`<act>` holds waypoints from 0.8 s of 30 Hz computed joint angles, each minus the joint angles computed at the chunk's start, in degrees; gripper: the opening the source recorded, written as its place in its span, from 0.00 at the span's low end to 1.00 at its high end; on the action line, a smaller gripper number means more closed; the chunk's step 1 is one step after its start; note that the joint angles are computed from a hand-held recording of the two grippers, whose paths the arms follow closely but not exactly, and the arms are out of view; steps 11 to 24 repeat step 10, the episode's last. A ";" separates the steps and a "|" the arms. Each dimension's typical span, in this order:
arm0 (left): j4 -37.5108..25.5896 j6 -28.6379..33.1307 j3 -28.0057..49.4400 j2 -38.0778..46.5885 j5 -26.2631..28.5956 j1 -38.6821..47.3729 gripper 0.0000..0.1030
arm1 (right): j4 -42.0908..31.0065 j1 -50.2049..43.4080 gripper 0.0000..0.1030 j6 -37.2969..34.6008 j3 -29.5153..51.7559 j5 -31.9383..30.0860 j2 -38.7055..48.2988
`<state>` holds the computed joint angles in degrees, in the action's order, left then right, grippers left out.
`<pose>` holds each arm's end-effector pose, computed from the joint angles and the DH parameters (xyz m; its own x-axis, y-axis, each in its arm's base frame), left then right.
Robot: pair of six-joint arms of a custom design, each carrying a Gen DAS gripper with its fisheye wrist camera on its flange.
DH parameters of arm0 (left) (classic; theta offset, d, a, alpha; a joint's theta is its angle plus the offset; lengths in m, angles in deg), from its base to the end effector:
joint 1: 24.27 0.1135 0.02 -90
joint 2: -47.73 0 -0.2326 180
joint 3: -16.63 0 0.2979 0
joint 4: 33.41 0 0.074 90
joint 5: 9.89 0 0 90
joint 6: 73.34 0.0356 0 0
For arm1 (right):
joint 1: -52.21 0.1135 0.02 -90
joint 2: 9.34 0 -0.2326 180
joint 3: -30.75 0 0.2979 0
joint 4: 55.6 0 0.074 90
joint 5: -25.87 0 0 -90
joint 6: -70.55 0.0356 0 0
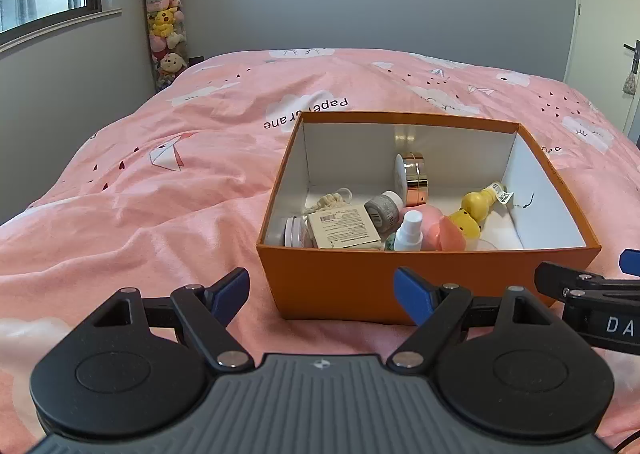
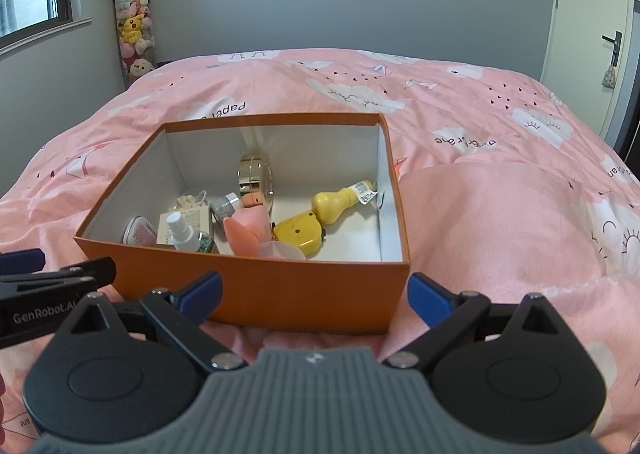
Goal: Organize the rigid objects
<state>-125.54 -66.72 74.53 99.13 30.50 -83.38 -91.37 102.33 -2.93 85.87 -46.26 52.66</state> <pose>0.1148 -0.1391 0.2322 -0.5818 -0.2813 -0.7632 -0.4478 0.8940 0.0119 0.1917 0.2124 0.2101 -0.5830 -0.2757 -0.7643 -0.4380 0.8989 0.0098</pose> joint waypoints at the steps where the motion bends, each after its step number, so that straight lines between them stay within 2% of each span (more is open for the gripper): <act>1: 0.05 0.04 -0.02 -0.03 0.04 0.09 0.93 | -0.06 0.02 0.95 0.04 0.06 0.00 0.10; 24: -1.03 -1.67 0.10 0.16 -0.60 -0.28 0.94 | -0.21 0.46 0.95 0.42 0.04 0.36 0.15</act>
